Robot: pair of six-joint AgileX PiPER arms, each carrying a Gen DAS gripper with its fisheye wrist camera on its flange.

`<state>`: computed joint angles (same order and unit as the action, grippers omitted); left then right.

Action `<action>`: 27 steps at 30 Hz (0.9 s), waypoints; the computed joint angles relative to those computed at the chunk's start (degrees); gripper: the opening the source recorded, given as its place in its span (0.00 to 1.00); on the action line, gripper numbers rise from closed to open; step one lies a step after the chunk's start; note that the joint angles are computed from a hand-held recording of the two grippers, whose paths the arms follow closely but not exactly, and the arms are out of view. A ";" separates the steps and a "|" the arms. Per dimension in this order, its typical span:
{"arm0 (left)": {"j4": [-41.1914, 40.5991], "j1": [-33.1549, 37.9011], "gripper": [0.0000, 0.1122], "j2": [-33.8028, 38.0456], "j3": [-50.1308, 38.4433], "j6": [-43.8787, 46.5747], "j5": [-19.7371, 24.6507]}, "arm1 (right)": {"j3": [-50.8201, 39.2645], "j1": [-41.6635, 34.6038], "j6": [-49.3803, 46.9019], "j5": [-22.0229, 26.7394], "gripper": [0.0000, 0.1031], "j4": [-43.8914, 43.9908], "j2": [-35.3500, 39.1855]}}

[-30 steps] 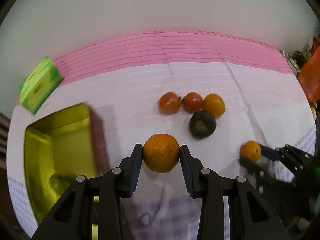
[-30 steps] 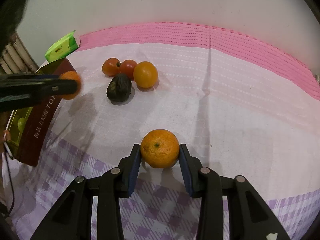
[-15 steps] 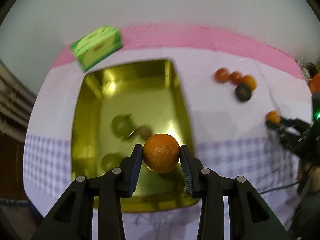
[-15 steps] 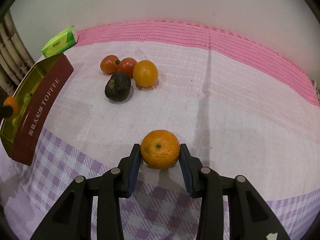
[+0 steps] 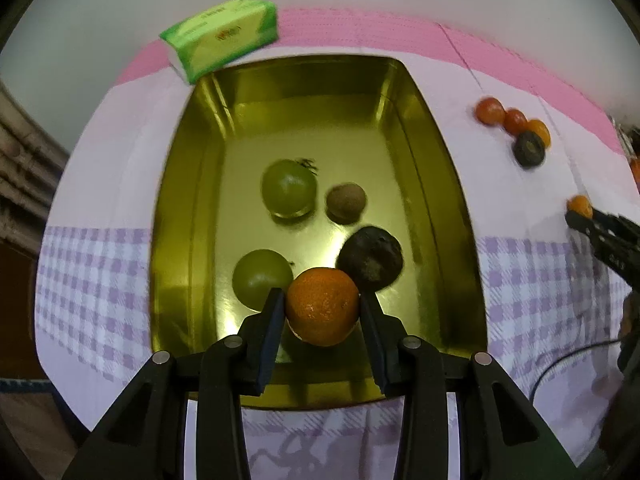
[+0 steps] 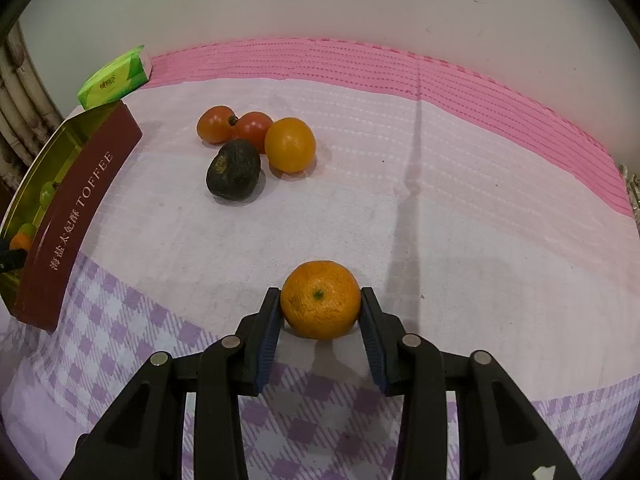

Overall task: Organize fruits
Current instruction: 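Carry the mandarin into the tray and open the left gripper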

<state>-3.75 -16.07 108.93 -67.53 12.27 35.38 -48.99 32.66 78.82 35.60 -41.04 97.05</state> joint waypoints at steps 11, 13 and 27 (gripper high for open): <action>-1.13 -0.51 0.35 3.05 -1.87 0.76 -1.21 | -1.34 -0.20 -0.96 0.86 0.36 1.29 0.90; -2.67 0.28 0.36 3.87 -3.08 2.34 -0.96 | -1.38 -0.06 -0.83 1.01 0.36 1.32 0.95; -5.14 2.51 0.36 5.03 -4.16 4.83 -3.07 | -2.24 0.34 -1.03 2.23 0.36 2.11 1.47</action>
<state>-8.89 -13.56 113.97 -71.68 17.10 32.30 -51.22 33.00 77.79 37.82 -38.92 98.53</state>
